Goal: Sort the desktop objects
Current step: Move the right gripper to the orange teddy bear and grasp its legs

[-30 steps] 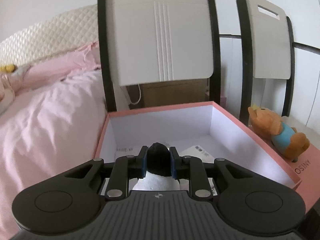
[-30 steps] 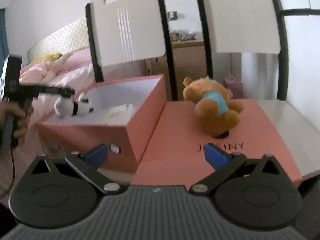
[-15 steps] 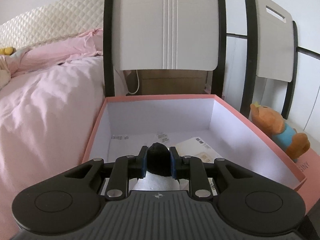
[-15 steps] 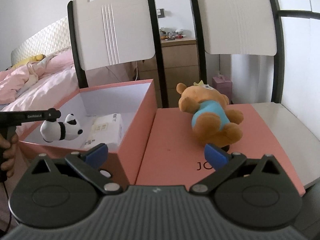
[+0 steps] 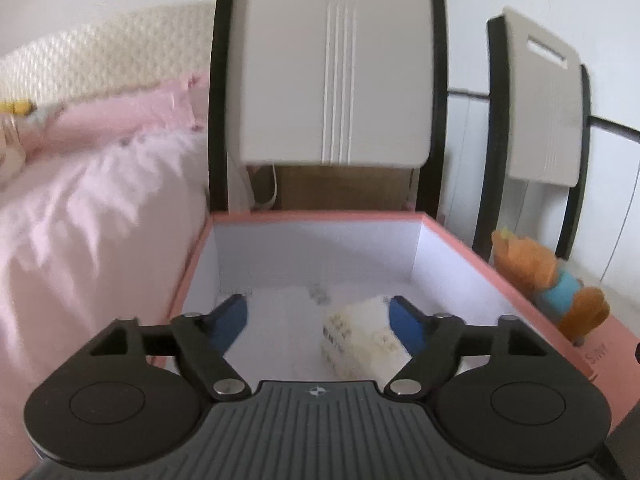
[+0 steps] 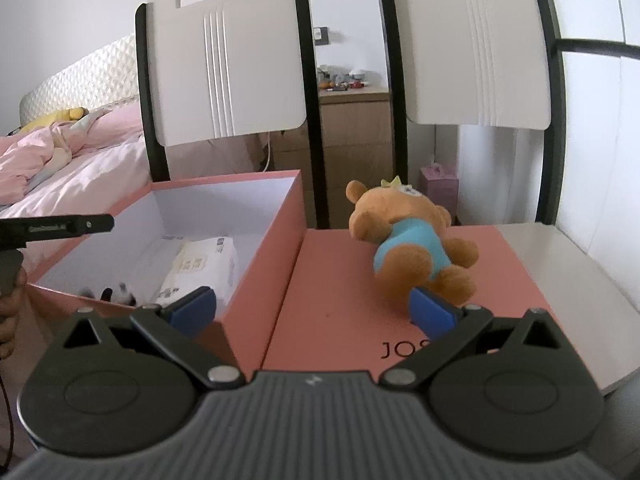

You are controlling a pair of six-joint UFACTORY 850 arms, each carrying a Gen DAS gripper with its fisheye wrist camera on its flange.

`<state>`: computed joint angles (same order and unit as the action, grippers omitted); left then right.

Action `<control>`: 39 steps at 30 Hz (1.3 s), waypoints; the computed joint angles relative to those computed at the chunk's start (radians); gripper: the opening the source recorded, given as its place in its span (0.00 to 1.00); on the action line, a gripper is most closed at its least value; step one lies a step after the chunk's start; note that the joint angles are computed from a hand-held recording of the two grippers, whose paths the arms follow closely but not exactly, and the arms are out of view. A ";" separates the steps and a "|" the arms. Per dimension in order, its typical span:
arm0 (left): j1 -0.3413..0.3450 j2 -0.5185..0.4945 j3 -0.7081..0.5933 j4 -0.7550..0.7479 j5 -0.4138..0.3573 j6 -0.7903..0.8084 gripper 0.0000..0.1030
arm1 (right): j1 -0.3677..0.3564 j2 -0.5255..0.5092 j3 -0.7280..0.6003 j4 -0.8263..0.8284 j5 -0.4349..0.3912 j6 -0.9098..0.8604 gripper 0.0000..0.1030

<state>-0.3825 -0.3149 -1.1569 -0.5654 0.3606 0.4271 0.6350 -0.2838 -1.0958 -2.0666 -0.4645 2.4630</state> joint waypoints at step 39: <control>-0.064 0.022 0.089 0.044 0.241 -0.060 0.94 | -0.073 0.002 0.105 -0.381 -0.175 0.399 1.00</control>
